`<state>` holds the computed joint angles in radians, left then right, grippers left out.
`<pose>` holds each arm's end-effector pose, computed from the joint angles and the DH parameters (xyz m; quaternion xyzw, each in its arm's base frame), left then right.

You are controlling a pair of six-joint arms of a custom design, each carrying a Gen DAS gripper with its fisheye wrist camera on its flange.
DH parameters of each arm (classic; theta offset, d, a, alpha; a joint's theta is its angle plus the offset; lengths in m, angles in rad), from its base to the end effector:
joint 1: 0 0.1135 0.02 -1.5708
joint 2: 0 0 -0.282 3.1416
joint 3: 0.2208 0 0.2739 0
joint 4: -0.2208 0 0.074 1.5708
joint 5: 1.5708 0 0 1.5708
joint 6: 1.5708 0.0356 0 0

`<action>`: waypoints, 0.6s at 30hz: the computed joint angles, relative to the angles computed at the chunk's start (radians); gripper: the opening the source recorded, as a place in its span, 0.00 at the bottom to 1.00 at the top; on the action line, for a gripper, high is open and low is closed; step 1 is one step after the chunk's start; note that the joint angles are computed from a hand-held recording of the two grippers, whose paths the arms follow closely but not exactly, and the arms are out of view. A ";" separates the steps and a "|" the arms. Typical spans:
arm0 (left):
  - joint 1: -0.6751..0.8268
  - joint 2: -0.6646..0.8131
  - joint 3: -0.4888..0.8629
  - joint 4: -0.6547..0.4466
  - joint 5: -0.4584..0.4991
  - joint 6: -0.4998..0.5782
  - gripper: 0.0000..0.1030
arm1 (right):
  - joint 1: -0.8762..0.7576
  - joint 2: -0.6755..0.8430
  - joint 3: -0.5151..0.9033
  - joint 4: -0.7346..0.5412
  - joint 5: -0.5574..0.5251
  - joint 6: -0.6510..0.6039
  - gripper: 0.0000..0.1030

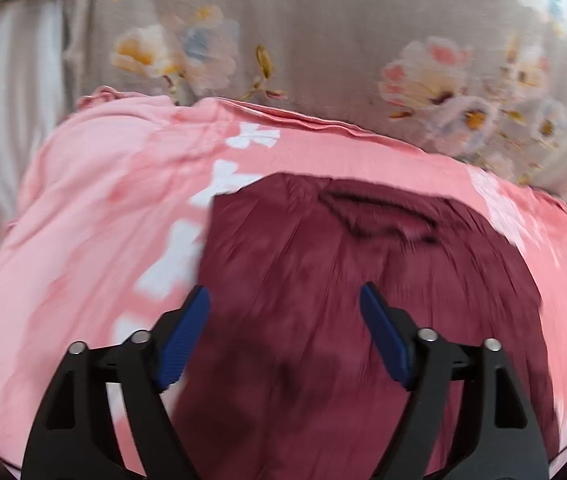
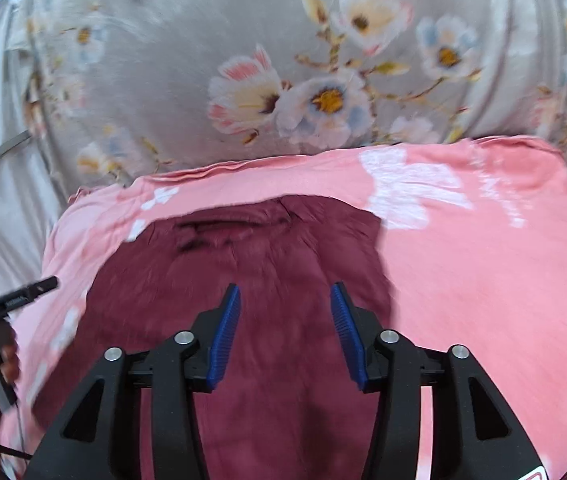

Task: Fold large clothes
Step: 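Open both grippers to release the folded hem and lift away, then close both grippers on the side edge of the folded jacket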

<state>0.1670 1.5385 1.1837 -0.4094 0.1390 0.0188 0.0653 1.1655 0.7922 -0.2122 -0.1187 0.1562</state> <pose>0.3570 0.0552 0.2832 -0.0407 0.9171 -0.0273 0.3957 0.2698 0.0219 0.2706 0.0119 0.8799 0.1041 0.4635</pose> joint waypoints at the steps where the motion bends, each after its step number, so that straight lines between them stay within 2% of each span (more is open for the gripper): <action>1: 0.020 -0.061 -0.053 -0.008 0.010 0.022 0.79 | 0.010 -0.085 -0.047 -0.036 0.009 0.005 0.54; 3: 0.097 -0.195 -0.169 -0.050 0.059 0.066 0.83 | 0.022 -0.273 -0.145 -0.136 0.024 0.021 0.59; 5: 0.173 -0.280 -0.249 -0.105 0.104 0.093 0.83 | 0.055 -0.471 -0.246 -0.261 0.092 0.043 0.62; 7: 0.262 -0.339 -0.331 -0.144 0.126 0.125 0.83 | 0.103 -0.607 -0.312 -0.372 0.152 0.082 0.63; 9: 0.338 -0.355 -0.387 -0.155 0.148 0.147 0.83 | 0.080 -0.715 -0.379 -0.461 0.126 0.119 0.63; 12: 0.435 -0.350 -0.456 -0.139 0.181 0.149 0.83 | 0.024 -0.782 -0.467 -0.491 0.093 0.164 0.63; 15: 0.466 -0.339 -0.499 -0.104 0.197 0.146 0.83 | -0.017 -0.807 -0.530 -0.473 0.057 0.209 0.63; 18: 0.491 -0.314 -0.519 -0.083 0.259 0.114 0.82 | 0.029 -0.775 -0.584 -0.392 0.057 0.286 0.63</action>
